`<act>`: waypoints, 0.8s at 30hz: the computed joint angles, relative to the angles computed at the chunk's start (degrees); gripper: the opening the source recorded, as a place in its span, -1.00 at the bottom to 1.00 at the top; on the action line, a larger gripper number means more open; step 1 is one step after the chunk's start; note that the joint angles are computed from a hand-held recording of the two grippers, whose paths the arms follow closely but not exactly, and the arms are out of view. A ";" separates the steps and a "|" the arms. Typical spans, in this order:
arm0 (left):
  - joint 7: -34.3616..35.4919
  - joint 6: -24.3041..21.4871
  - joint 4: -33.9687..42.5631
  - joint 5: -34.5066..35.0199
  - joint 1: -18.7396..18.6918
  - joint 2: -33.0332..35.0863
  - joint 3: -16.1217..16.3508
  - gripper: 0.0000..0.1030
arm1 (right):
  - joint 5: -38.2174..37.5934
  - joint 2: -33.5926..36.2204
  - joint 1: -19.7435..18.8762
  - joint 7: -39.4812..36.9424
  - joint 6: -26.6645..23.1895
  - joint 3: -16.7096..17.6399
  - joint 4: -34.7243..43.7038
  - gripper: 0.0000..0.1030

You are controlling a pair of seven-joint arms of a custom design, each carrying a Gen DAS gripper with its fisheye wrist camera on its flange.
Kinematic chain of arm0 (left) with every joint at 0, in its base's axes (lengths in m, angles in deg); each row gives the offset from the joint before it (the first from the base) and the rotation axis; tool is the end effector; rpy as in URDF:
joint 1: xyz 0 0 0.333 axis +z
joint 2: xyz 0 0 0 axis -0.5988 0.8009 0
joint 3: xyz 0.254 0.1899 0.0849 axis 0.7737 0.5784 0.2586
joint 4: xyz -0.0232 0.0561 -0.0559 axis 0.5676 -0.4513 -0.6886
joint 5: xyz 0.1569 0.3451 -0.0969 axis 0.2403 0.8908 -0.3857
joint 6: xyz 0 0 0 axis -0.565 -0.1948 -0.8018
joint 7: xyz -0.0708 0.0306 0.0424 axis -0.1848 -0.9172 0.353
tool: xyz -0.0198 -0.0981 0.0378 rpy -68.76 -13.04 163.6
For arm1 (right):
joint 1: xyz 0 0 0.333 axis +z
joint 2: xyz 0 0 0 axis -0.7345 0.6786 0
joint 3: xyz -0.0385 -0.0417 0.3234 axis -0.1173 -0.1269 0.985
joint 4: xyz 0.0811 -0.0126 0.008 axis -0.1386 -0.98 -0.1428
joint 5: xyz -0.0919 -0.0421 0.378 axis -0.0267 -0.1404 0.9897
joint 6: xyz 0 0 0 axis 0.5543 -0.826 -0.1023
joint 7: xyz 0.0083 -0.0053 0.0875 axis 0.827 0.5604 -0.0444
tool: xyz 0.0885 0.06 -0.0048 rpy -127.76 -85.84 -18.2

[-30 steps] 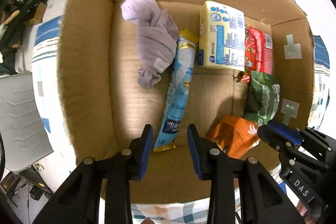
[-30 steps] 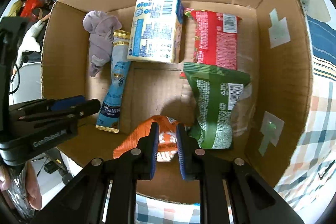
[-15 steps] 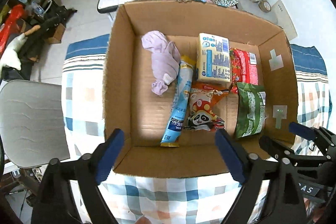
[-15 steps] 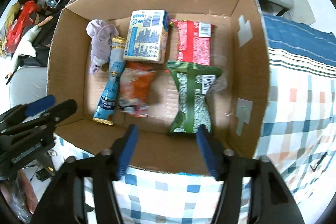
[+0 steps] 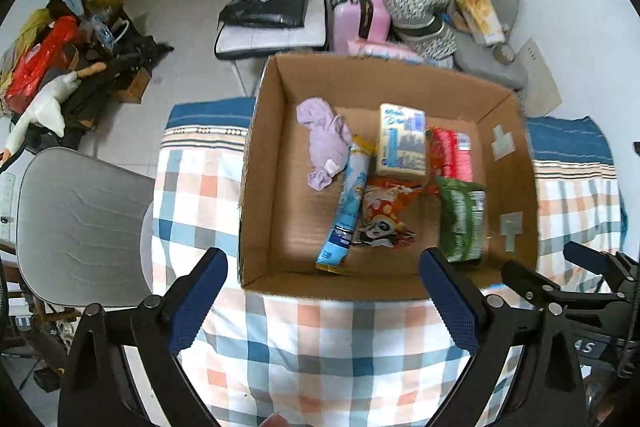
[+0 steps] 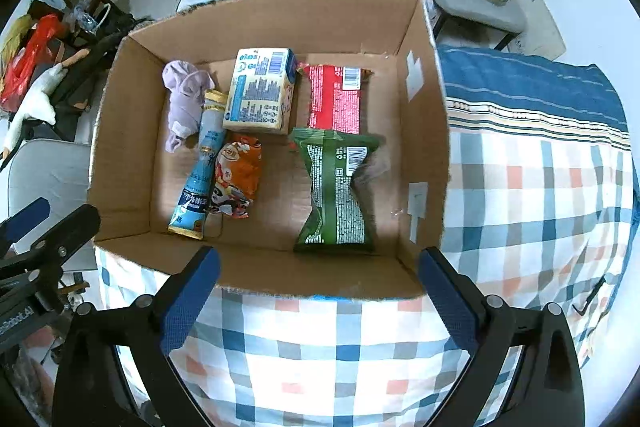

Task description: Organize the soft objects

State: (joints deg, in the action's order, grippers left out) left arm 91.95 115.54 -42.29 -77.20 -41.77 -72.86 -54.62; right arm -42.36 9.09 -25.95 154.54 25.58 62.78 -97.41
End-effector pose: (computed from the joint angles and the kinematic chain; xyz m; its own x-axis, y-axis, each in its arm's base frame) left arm 0.5767 -0.1507 0.6084 -0.5270 -0.8496 0.0220 -0.8229 0.5036 -0.2631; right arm 0.4989 0.2688 0.5668 -0.5470 -0.8336 -0.0771 -0.8323 0.5514 -0.0569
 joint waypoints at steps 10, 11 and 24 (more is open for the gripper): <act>3.53 2.98 -8.13 -5.52 0.10 -13.51 3.14 0.90 | -5.72 -5.39 2.43 4.53 -3.74 3.40 1.68 0.96; 3.84 3.03 -8.63 -5.72 -0.04 -14.49 3.56 0.90 | -6.11 -5.94 2.58 4.90 -3.86 3.73 1.73 0.96; 6.82 -0.23 -10.64 -9.88 -1.42 -26.77 9.37 0.90 | -15.84 -11.50 5.29 13.36 -14.06 11.36 10.37 0.96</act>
